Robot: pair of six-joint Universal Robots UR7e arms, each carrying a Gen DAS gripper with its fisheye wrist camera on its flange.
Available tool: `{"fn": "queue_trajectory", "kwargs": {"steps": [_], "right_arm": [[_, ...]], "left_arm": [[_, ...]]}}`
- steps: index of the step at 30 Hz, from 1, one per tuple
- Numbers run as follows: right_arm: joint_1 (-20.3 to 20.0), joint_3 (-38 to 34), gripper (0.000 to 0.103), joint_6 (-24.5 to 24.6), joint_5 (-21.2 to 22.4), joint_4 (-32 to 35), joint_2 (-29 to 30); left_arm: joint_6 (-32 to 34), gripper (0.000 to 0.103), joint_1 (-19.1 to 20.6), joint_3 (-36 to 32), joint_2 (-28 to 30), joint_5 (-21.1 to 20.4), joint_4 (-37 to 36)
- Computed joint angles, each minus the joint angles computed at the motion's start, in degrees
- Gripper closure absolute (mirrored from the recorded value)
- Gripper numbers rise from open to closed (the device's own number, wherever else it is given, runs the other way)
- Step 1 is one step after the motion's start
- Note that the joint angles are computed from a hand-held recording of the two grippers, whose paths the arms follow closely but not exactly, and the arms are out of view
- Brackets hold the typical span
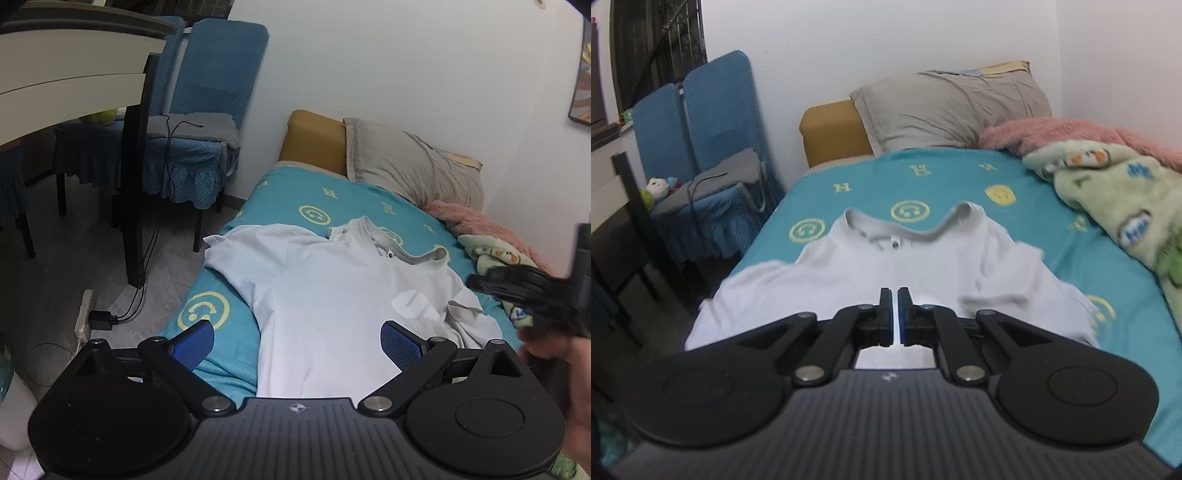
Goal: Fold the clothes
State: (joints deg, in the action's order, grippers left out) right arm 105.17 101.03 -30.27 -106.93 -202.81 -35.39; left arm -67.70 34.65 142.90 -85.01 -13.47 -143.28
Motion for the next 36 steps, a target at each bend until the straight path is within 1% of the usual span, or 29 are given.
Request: {"fn": "queue_trajectory", "kwargs": {"steps": [2,3,4,7,10,12,15,21,25,28,32,36], "right_arm": [[-0.8,5.8,0.058,0.6,2.1,0.0,-4.8],[-1.2,8.6,0.022,0.8,3.1,-0.3,-7.1],[-1.6,11.3,0.006,0.8,3.8,-1.8,-9.0],[-2.7,18.9,0.005,0.6,5.9,-5.9,-14.9],[-4.8,24.6,0.005,-0.5,10.0,-8.2,-19.5],[-6.4,26.7,0.005,-1.6,12.7,-10.1,-20.7],[-8.5,28.7,0.005,-2.8,16.1,-12.2,-21.8],[-10.8,26.3,0.005,-2.1,17.9,-9.7,-21.1],[-12.2,24.5,0.006,0.6,19.4,-5.6,-21.5],[-12.7,22.8,0.006,0.7,20.5,-3.5,-21.4],[-13.4,17.6,0.006,-0.7,22.3,0.9,-20.2],[-15.7,9.9,0.008,2.5,23.4,4.9,-17.0]], "left_arm": [[-2.4,0.005,-0.5,-0.4,0.3,0.2,3.4],[-3.7,0.005,-0.8,-0.6,0.4,0.3,5.2],[-5.0,0.005,-1.0,-0.9,0.4,0.3,6.9],[-7.8,0.005,-1.9,-1.3,1.0,-0.5,9.3],[-12.2,0.005,-3.0,-2.6,1.9,-0.7,14.9],[-17.0,0.005,-4.1,-3.9,2.8,-0.2,21.5],[-22.8,0.005,-5.7,-5.2,4.2,-0.5,28.4],[-25.1,0.005,-7.1,-5.1,7.1,-3.0,27.5],[-26.7,0.005,-6.9,-6.0,8.4,-3.5,30.5],[-27.5,0.005,-6.7,-6.1,8.4,-3.6,31.5],[-28.5,0.005,-6.6,-5.9,8.0,-3.8,31.9],[-26.9,0.005,-6.0,-5.4,8.1,-3.6,29.1]]}}
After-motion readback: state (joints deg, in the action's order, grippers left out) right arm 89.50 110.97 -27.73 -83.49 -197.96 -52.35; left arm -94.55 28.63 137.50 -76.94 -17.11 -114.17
